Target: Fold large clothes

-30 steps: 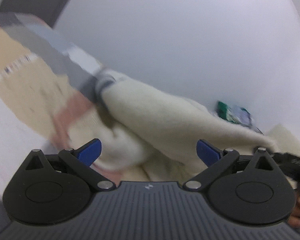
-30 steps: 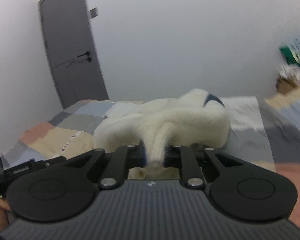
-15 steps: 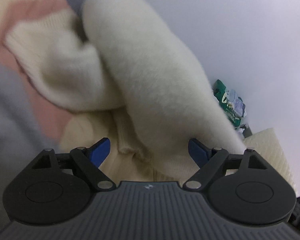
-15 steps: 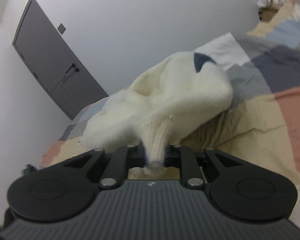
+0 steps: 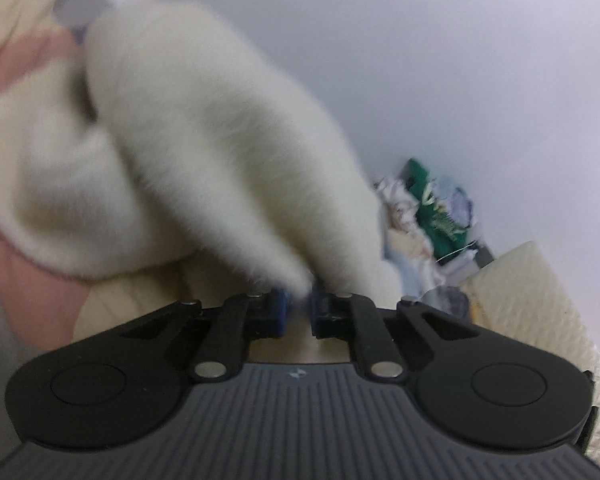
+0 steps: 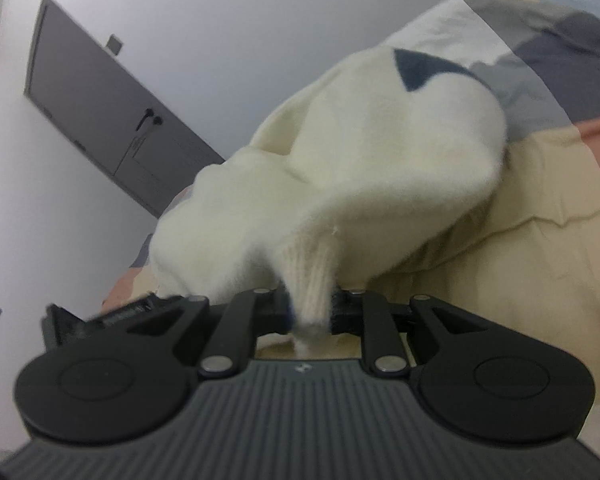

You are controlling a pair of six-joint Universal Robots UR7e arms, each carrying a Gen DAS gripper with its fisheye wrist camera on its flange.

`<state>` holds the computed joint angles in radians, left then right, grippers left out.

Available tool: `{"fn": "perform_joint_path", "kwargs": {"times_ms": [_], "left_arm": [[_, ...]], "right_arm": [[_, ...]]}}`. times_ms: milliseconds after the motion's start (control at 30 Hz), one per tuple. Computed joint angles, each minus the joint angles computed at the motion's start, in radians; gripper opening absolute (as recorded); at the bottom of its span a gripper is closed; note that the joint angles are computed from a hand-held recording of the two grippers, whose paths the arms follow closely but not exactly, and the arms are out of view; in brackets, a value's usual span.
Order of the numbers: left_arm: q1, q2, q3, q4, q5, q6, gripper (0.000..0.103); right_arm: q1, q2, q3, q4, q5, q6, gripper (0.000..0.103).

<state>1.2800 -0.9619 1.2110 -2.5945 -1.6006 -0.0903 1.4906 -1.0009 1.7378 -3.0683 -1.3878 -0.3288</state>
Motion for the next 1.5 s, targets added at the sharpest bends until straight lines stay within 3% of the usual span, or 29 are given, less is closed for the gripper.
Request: {"fn": "perform_joint_path", "kwargs": {"times_ms": [167, 267, 500, 667, 833, 933, 1000, 1067, 1100, 1233, 1367, 1400, 1467, 1500], "left_arm": [[-0.013, -0.079, 0.077, -0.063, -0.015, -0.006, 0.012], [-0.055, -0.219, 0.187, -0.069, 0.008, -0.036, 0.011], [-0.1, -0.384, 0.292, -0.032, 0.048, -0.051, 0.011], [-0.157, -0.473, 0.376, 0.063, 0.234, 0.004, 0.011], [-0.192, -0.478, 0.387, 0.193, 0.382, -0.023, 0.012], [-0.192, -0.454, 0.376, 0.217, 0.411, -0.022, 0.012], [-0.189, -0.439, 0.369, 0.225, 0.421, -0.024, 0.012], [-0.183, -0.414, 0.353, 0.231, 0.43, -0.028, 0.012], [-0.183, -0.415, 0.352, 0.238, 0.432, -0.033, 0.012], [-0.166, -0.386, 0.332, 0.232, 0.425, -0.035, 0.012], [-0.166, -0.376, 0.323, 0.241, 0.43, -0.043, 0.013], [-0.166, -0.374, 0.32, 0.247, 0.431, -0.049, 0.018], [-0.163, -0.365, 0.309, 0.259, 0.435, -0.075, 0.04], [-0.163, -0.362, 0.305, 0.262, 0.445, -0.087, 0.058]], "right_arm": [[0.006, -0.031, 0.038, -0.011, 0.021, -0.019, 0.019], [0.011, -0.052, 0.063, -0.013, 0.041, -0.017, 0.019], [0.05, -0.118, 0.133, 0.051, 0.037, -0.123, 0.018], [0.066, -0.152, 0.202, 0.067, -0.03, -0.136, 0.018], [0.068, -0.129, 0.178, 0.131, -0.147, -0.034, 0.021], [0.06, -0.117, 0.152, 0.17, -0.165, 0.039, 0.023], [0.047, -0.115, 0.139, 0.191, -0.16, 0.093, 0.033], [0.034, -0.121, 0.139, 0.198, -0.159, 0.168, 0.069], [0.027, -0.126, 0.148, 0.193, -0.153, 0.203, 0.073], [0.002, -0.138, 0.153, 0.176, -0.123, 0.294, 0.075], [-0.005, -0.118, 0.148, 0.143, -0.177, 0.38, 0.074], [-0.011, -0.11, 0.146, 0.137, -0.185, 0.4, 0.074], [-0.024, -0.095, 0.125, 0.155, -0.179, 0.437, 0.074], [-0.03, -0.091, 0.118, 0.165, -0.17, 0.444, 0.074]]}}
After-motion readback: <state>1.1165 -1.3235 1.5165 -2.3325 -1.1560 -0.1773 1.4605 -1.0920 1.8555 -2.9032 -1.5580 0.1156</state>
